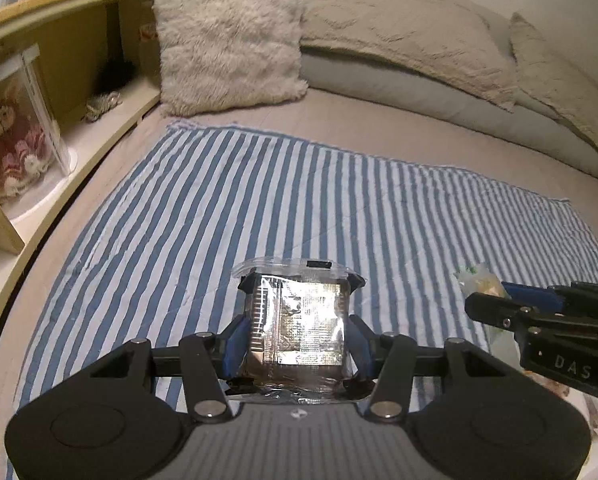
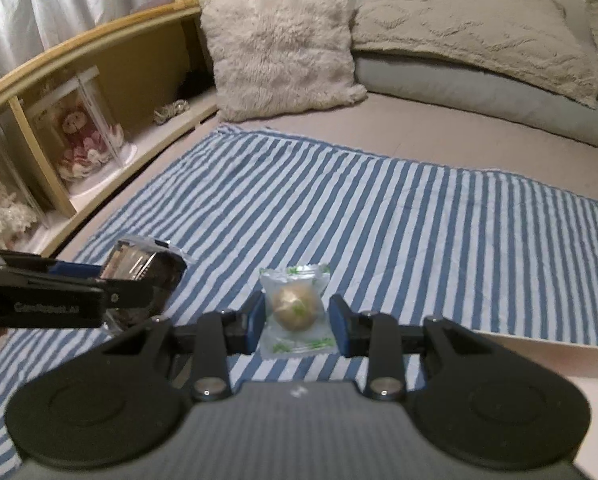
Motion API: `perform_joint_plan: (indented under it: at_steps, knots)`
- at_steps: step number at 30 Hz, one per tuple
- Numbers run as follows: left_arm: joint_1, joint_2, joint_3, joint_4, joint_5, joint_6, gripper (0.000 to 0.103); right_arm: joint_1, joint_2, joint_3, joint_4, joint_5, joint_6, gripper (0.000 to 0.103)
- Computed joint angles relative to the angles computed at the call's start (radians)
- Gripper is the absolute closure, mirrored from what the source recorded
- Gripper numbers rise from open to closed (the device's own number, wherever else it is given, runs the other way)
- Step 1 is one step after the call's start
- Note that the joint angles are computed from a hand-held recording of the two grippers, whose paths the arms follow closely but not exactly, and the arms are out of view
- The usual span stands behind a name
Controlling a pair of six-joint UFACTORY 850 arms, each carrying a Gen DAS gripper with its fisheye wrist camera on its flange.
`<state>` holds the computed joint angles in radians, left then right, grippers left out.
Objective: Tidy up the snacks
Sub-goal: 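Carry dark cake with left tool while right tool carries cookie packet to tray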
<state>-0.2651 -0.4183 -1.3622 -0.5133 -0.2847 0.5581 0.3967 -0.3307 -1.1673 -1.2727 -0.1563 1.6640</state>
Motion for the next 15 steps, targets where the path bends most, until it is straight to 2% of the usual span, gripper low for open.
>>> perform_joint_plan:
  at_steps: [7,9,15]
  knots:
    - [-0.019,0.051,0.051,-0.069,0.016,0.088,0.049,0.011,0.096,0.076,-0.001,-0.023,0.047,0.062]
    - [-0.024,0.059,0.057,-0.086,0.010,0.109,0.049,0.008,0.116,0.101,-0.072,-0.021,0.125,0.062]
    - [-0.038,0.086,0.080,-0.204,0.006,0.218,0.049,0.002,0.168,0.148,-0.028,-0.051,0.094,0.062]
